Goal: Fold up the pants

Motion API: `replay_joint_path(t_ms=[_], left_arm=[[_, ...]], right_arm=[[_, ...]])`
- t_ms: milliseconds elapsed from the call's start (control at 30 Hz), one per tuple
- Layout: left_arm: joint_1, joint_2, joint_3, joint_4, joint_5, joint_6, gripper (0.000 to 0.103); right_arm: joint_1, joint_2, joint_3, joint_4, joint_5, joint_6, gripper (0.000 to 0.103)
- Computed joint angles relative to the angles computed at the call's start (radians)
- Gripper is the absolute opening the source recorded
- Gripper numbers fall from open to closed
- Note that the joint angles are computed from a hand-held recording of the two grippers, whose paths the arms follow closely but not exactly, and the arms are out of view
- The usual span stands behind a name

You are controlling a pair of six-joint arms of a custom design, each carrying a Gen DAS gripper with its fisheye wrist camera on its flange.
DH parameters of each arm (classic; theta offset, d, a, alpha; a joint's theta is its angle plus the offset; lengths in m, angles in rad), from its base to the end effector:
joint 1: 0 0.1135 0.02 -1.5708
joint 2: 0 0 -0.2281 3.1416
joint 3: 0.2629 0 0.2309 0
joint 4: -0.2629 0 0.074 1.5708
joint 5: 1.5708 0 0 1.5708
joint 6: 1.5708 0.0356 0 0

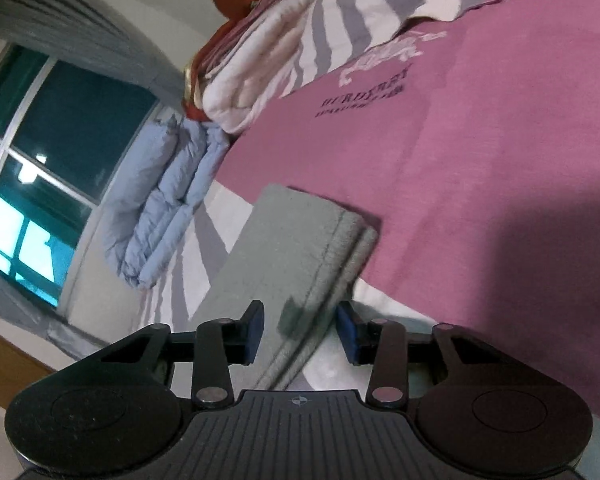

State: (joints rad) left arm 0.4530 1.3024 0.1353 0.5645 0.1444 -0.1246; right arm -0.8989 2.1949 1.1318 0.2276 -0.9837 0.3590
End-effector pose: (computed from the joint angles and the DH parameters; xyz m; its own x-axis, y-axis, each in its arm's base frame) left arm 0.1751 0.0795 0.0901 -0.4651 -0.3632 -0.8073 -0.3873 0.9035 -0.1833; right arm 0.2579 -0.2766 0.0634 -0.4020 0.8181 -0.4111 0.2426 0.5281 0.8138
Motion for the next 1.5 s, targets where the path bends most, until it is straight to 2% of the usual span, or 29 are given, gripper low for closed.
replay_joint_path(t_ms=[33, 67, 100, 133, 233, 300, 333, 467, 633, 700, 733, 800, 833, 867, 1000, 1067, 1133, 1167, 1267, 1333, 1400, 1500], left_arm=[[0.002, -0.002, -0.002, 0.0, 0.002, 0.001, 0.096], [0.001, -0.003, -0.002, 0.0, 0.001, 0.001, 0.096], [0.004, -0.005, -0.002, -0.002, 0.003, 0.002, 0.096], [0.005, -0.006, -0.003, -0.002, 0.005, 0.002, 0.096], [-0.004, 0.004, -0.003, 0.01, -0.002, -0.004, 0.096], [-0.004, 0.004, -0.004, 0.011, -0.001, -0.005, 0.096], [-0.009, 0.005, -0.004, 0.012, -0.006, -0.007, 0.096], [-0.005, 0.007, -0.003, 0.012, -0.002, -0.007, 0.096], [0.003, -0.002, -0.007, 0.008, 0.006, -0.003, 0.096], [0.01, -0.005, -0.007, 0.006, 0.014, -0.003, 0.096], [0.012, -0.006, -0.008, 0.006, 0.016, -0.003, 0.096], [0.013, -0.006, -0.008, 0.006, 0.018, -0.002, 0.095], [0.02, -0.007, -0.009, 0.006, 0.027, -0.001, 0.095], [0.027, -0.011, -0.011, 0.004, 0.034, 0.0, 0.095], [0.042, -0.069, -0.004, -0.069, 0.052, -0.002, 0.095], [0.069, -0.209, 0.0, -0.185, 0.077, 0.026, 0.092], [0.078, -0.315, 0.011, -0.235, 0.067, 0.047, 0.092], [0.091, -0.316, 0.044, -0.254, 0.096, 0.056, 0.092], [0.077, -0.17, 0.246, -0.348, 0.159, 0.102, 0.093], [0.033, -0.032, 0.39, -0.385, 0.137, 0.157, 0.094], [0.0, 0.088, 0.491, -0.373, 0.067, 0.179, 0.094], [0.013, 0.253, 0.644, -0.406, 0.07, 0.149, 0.094]], right_arm=[[0.005, 0.008, 0.011, -0.001, 0.009, -0.001, 0.039], [0.011, 0.011, 0.023, -0.021, 0.033, -0.012, 0.023], [0.017, 0.013, 0.039, -0.048, 0.05, -0.021, 0.014], [0.005, 0.019, 0.051, -0.056, 0.023, -0.019, 0.013], [-0.028, -0.017, -0.015, 0.059, -0.03, -0.023, 0.011], [-0.016, 0.027, 0.046, -0.071, 0.039, -0.114, 0.011], [-0.021, 0.057, 0.056, -0.051, 0.021, -0.088, 0.01], [-0.019, 0.022, 0.0, -0.013, 0.043, -0.136, 0.01], [-0.044, 0.062, 0.053, -0.067, -0.006, -0.159, 0.011], [-0.046, 0.044, 0.053, -0.101, 0.001, -0.185, 0.013], [-0.039, 0.024, 0.04, -0.094, 0.012, -0.175, 0.018], [-0.053, -0.05, -0.058, -0.02, 0.045, -0.173, 0.025], [-0.066, -0.085, -0.111, 0.014, 0.042, -0.18, 0.034], [-0.076, -0.117, -0.16, 0.044, 0.033, -0.188, 0.037], [-0.074, -0.261, -0.339, 0.11, 0.013, -0.293, 0.037], [-0.026, -0.347, -0.411, 0.123, 0.028, -0.334, 0.037], [0.033, -0.44, -0.462, 0.105, 0.027, -0.39, 0.037], [0.071, -0.483, -0.483, 0.097, 0.034, -0.412, 0.037], [0.255, -0.606, -0.52, 0.059, 0.101, -0.43, 0.037], [0.433, -0.654, -0.53, 0.08, 0.203, -0.373, 0.037], [0.631, -0.647, -0.497, 0.091, 0.304, -0.307, 0.037], [0.912, -0.571, -0.402, 0.119, 0.448, -0.257, 0.037]])
